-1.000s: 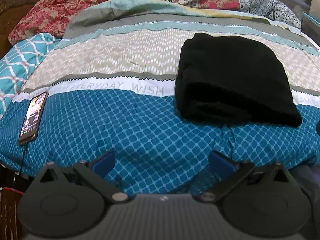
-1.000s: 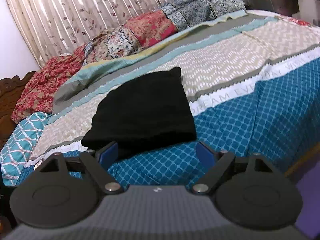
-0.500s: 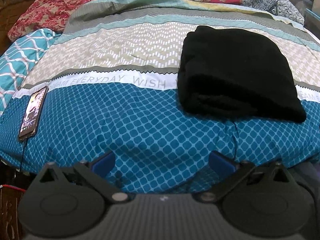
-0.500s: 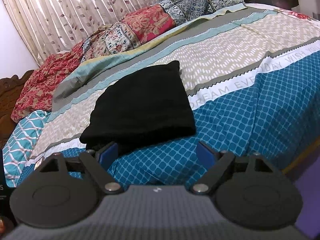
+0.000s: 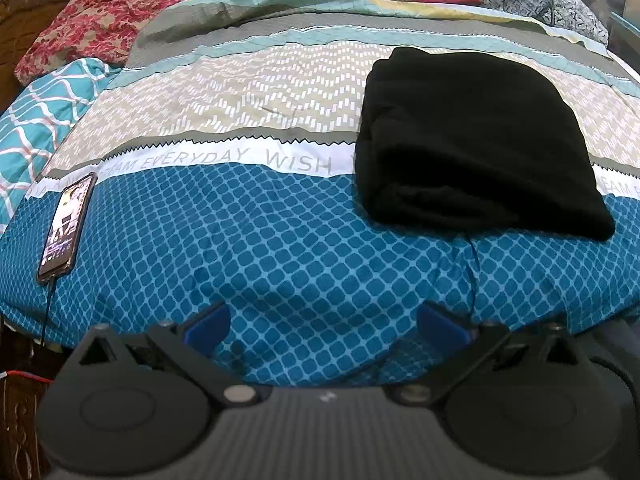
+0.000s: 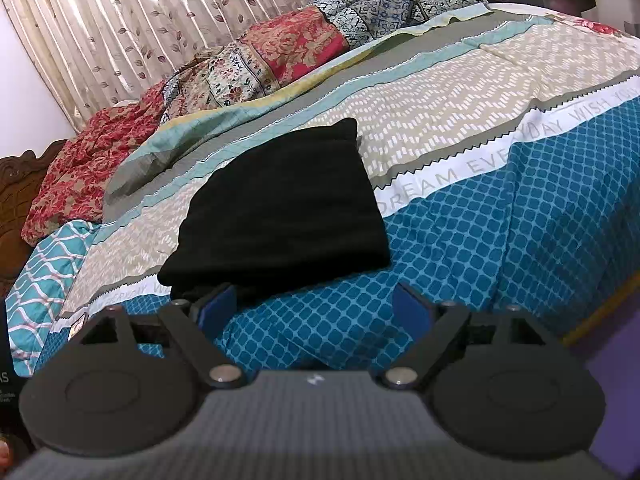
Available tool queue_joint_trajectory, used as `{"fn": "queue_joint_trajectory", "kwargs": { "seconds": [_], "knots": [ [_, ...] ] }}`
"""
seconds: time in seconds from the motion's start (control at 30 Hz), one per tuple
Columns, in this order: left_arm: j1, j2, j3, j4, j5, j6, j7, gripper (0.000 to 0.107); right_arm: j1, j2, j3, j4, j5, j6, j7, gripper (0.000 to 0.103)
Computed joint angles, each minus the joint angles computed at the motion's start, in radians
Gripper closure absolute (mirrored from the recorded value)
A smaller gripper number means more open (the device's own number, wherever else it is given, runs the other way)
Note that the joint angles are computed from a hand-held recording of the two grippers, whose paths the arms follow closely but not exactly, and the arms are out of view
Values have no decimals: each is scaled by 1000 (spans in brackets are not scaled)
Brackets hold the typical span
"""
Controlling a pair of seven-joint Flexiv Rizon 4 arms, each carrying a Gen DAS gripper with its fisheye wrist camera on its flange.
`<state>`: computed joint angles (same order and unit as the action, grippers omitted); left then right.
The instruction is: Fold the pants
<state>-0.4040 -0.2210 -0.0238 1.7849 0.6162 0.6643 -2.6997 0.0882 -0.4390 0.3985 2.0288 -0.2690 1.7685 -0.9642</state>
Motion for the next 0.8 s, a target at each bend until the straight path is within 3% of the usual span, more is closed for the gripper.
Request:
{"fn": "queue_joint_trajectory", "kwargs": {
  "seconds": [0.8],
  "knots": [
    [3,-7,1,10,-25,0,29,4,-45,-11,56,-15,25,-29,-20,16]
  ]
}}
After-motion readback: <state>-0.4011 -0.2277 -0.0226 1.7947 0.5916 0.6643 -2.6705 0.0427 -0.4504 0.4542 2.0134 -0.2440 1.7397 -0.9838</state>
